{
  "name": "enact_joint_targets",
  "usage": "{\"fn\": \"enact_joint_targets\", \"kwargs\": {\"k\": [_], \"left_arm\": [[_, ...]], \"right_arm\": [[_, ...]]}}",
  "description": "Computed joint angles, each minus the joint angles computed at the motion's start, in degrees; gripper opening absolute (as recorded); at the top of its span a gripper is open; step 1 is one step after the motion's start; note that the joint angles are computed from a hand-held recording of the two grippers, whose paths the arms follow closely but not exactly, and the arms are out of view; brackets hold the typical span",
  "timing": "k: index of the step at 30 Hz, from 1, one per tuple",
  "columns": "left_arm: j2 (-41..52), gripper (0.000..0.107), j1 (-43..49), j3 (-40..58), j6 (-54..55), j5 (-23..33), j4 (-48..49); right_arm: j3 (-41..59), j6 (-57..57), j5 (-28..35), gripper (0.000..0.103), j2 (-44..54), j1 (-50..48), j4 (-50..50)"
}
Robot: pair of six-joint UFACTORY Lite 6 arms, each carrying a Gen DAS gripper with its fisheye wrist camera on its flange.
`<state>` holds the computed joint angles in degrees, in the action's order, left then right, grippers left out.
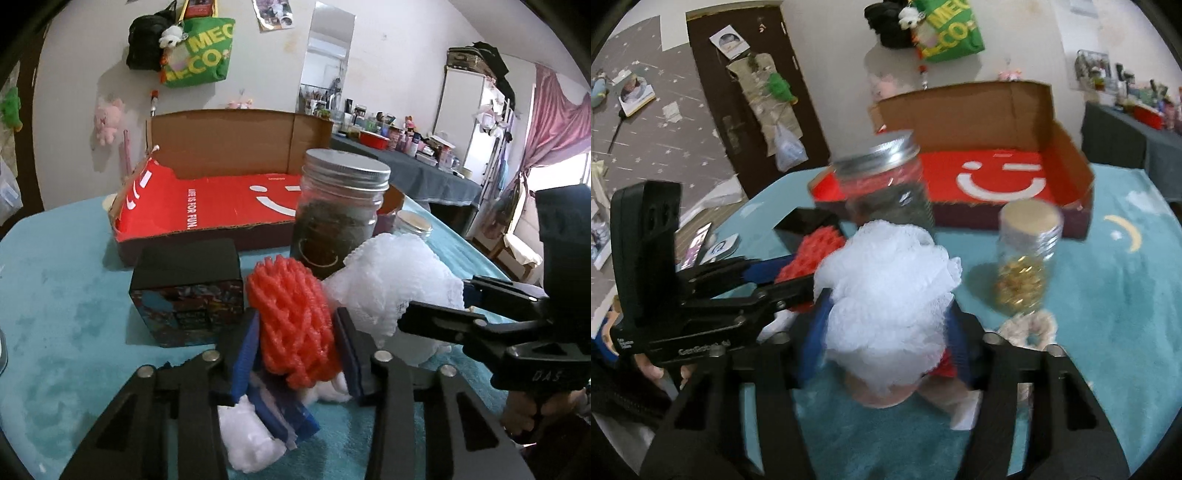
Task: Organize soft objects
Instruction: 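Grasp the white mesh puff with right tool while left tool grasps orange mesh net, then carry both items into the red box and open both tools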
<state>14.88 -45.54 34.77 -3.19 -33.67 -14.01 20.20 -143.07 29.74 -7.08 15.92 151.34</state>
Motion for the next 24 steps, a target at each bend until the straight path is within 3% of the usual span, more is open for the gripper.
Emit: {"fn": "enact_joint_targets", "kwargs": {"k": [2, 7, 17, 21, 24], "left_arm": [[-1.2, 0.037, -0.5, -0.7, 0.8, 0.1, -1.0], [-4.2, 0.034, -0.5, -2.3, 1.6, 0.8, -1.0], [-11.4, 0.034, -1.0, -5.1, 5.7, 2.1, -4.5], [-14.8, 0.034, -0.2, -5.5, 7.3, 3.3, -4.9], [-17.5, 0.034, 1.0, -5.5, 9.0, 4.6, -5.0]], "right_arm": [[-2.4, -5.8, 0.7, 0.039, -2.3, 2.0, 6.4], [-6.7, -10.1, 0.4, 0.034, -9.0, 4.1, 12.6], [-9.6, -9.4, -4.5, 0.034, -21.4, 3.6, 12.6], [-9.8, -7.5, -6.7, 0.034, -25.5, 2.4, 10.0], [-9.8, -1.2, -8.7, 0.034, -29.9, 0.1, 2.5]]}}
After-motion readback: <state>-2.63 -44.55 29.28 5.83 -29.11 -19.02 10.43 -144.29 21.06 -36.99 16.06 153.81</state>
